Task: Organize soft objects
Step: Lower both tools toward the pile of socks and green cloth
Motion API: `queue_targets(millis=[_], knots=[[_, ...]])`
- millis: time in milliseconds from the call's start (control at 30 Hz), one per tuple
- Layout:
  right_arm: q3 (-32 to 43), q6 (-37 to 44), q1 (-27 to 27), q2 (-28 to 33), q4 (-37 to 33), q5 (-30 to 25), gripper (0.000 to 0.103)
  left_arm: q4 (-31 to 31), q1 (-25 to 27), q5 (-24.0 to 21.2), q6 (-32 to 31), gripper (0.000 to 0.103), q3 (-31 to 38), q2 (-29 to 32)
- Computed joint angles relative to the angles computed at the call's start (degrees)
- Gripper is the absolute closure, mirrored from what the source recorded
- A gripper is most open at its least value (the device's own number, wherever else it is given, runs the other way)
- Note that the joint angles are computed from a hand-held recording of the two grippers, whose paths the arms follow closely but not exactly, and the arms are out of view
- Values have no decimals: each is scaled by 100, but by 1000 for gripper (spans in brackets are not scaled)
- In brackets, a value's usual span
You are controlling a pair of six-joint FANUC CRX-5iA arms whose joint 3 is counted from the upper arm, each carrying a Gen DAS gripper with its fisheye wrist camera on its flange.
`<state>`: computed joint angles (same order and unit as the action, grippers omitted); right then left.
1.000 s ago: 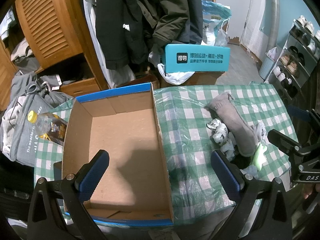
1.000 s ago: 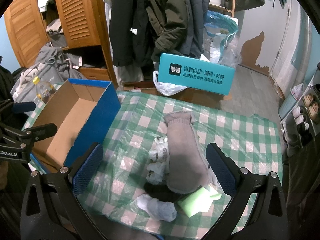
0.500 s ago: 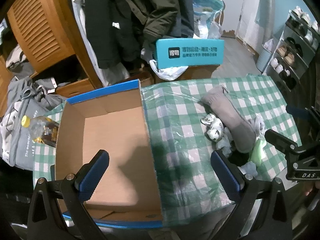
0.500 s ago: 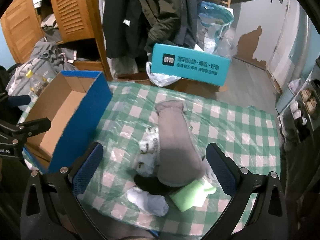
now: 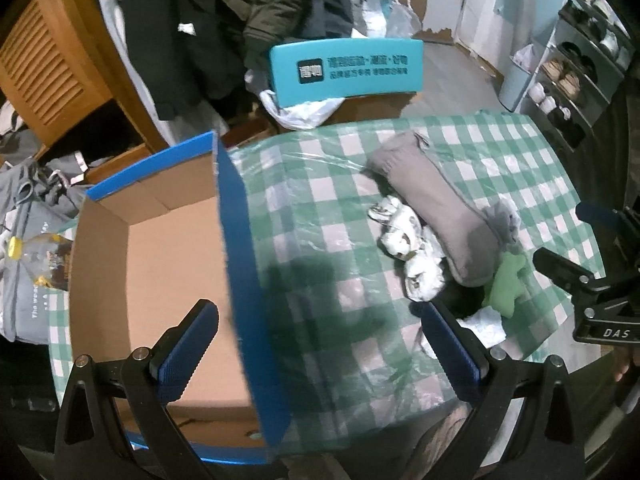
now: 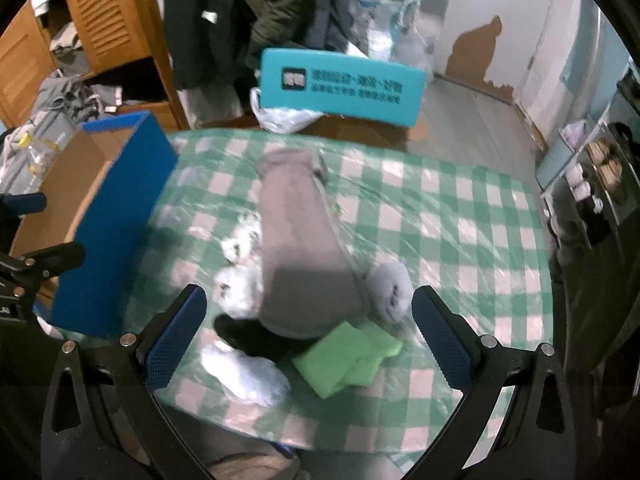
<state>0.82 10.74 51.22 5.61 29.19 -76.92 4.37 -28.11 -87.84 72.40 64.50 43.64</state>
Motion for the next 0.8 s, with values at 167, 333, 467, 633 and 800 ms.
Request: queue_targets(millis=[167,333,467,633,800], knots=[[-174,-70,-52,-115,-298,-26,2,-168,-172,37,7,1,-80,34],[-326,-39,-128,-173,-627,-32,2,-308,-310,175,-3,1,-363,-29],[-384,29,-191,-157,-866,-45,2,-309,-361,73,-5,1,-375,56],[-493,90,-280,-159,-1168,39,2,-366,-456,26,-25,1,-459,105],[-557,192,-364,-124,-1429,153,2,-343,-505,35,-50,1,-550,137]])
